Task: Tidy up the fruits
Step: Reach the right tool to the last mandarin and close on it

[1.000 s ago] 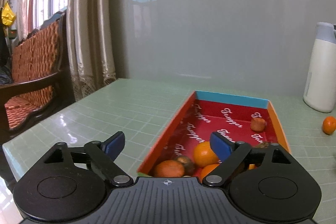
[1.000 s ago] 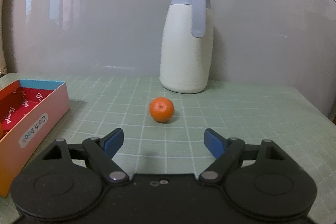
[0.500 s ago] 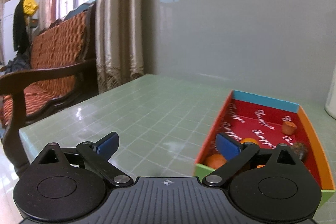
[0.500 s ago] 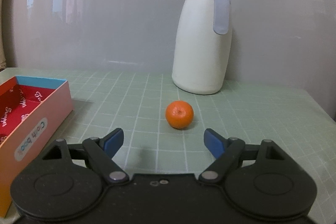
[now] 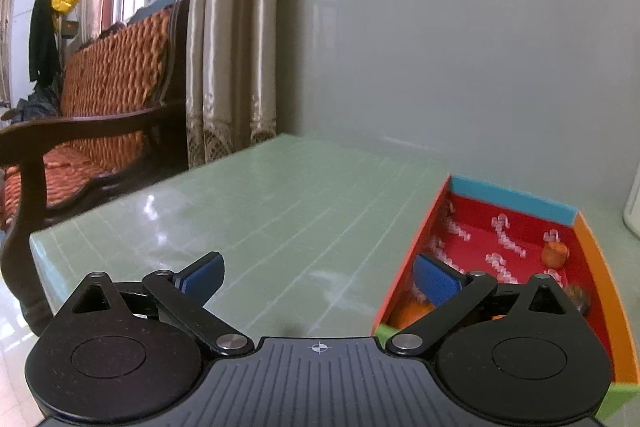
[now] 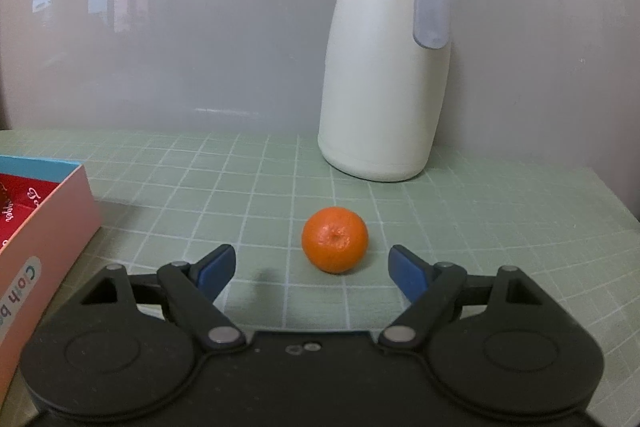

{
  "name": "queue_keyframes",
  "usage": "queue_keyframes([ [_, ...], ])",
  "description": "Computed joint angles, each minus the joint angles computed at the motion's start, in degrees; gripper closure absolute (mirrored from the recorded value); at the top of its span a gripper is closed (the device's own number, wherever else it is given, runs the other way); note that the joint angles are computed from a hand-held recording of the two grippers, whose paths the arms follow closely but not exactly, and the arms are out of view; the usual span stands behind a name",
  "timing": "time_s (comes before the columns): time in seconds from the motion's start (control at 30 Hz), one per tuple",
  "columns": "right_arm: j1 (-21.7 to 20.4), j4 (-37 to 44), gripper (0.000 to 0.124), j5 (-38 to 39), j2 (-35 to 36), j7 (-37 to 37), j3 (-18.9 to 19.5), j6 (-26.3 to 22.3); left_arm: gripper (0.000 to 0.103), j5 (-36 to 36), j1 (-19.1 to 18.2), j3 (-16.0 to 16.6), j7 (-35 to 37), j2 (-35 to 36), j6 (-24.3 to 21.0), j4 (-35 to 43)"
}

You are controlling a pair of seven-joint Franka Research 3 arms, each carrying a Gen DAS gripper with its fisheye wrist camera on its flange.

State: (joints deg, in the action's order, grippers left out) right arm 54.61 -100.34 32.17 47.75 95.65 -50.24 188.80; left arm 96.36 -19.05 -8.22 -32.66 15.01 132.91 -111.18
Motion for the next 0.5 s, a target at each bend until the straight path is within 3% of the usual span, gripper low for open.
queue_keyframes([
  [0.33,-3.90,3.28,0.041,-2.99,0.19,0.92,2.26,-1.99,0.003,-1.51,-2.49,-0.06,-1.50,1.08,-8.59,0.84],
  [0.5,-5.73,4.89,0.041,-6.22,0.44,2.87,3.23,-3.46,0.003,-3.97,-2.22,-0.03,-2.55,1.12,-9.47,0.76],
])
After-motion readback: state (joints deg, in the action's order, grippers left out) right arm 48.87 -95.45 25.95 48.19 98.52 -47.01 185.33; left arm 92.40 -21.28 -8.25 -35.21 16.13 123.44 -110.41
